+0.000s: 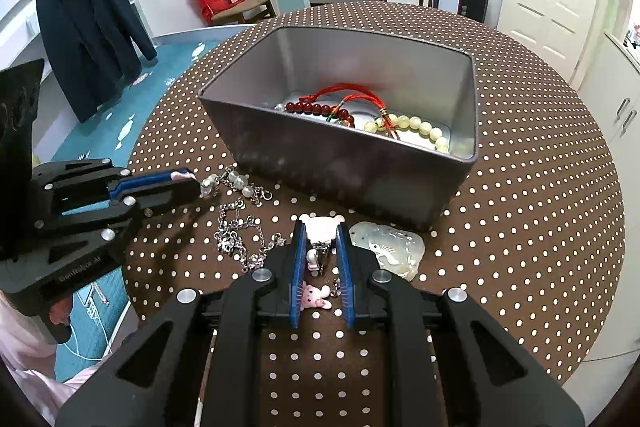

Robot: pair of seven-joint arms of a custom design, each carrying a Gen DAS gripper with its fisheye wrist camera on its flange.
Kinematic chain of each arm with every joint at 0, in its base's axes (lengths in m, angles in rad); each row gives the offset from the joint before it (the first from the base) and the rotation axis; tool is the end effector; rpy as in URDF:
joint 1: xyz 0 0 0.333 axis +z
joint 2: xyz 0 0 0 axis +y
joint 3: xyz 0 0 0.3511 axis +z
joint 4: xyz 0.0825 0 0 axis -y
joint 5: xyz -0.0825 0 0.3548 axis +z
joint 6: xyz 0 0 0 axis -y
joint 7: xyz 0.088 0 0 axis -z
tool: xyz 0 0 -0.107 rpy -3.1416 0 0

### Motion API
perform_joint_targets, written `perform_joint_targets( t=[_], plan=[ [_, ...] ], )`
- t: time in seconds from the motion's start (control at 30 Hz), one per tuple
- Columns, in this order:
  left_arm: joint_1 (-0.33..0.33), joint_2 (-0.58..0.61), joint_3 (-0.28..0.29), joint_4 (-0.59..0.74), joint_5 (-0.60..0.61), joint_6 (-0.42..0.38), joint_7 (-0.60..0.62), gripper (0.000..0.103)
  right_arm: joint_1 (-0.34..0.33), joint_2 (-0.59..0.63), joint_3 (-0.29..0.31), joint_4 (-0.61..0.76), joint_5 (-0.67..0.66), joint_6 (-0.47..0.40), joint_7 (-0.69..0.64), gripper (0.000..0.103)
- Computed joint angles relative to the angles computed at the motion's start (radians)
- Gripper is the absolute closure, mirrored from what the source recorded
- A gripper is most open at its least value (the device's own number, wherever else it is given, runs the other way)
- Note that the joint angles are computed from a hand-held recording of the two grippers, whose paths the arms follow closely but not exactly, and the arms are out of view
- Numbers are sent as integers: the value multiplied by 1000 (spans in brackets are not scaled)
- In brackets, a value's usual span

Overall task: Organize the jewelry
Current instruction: 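Carry both charms into the grey box and open both tools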

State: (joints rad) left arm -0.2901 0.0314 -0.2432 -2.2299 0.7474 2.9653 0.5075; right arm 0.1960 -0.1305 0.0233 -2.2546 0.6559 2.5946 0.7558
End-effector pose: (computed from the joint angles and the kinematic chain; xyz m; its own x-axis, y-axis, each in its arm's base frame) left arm 0.4458 -0.3154 0.4813 -0.2113 -0.9671 0.1416 -0.7375 0.0627 -0.6724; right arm 0.4965 0.0989 0.5167 0.5530 -0.8225 -0.1329 -0.7140 -0.3856 -0.5844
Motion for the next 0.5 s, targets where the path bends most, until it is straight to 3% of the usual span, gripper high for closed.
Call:
perform_joint_targets(
  t=[0.3,0.5],
  plan=[
    [9,-37,1,42,217,0,-218,96,-7,-27,-38,36,160,-86,-116,89],
    [14,-22,-1,93,247,3,-235,96,-16,-42,-43,49,212,-66,-162,89]
  ],
)
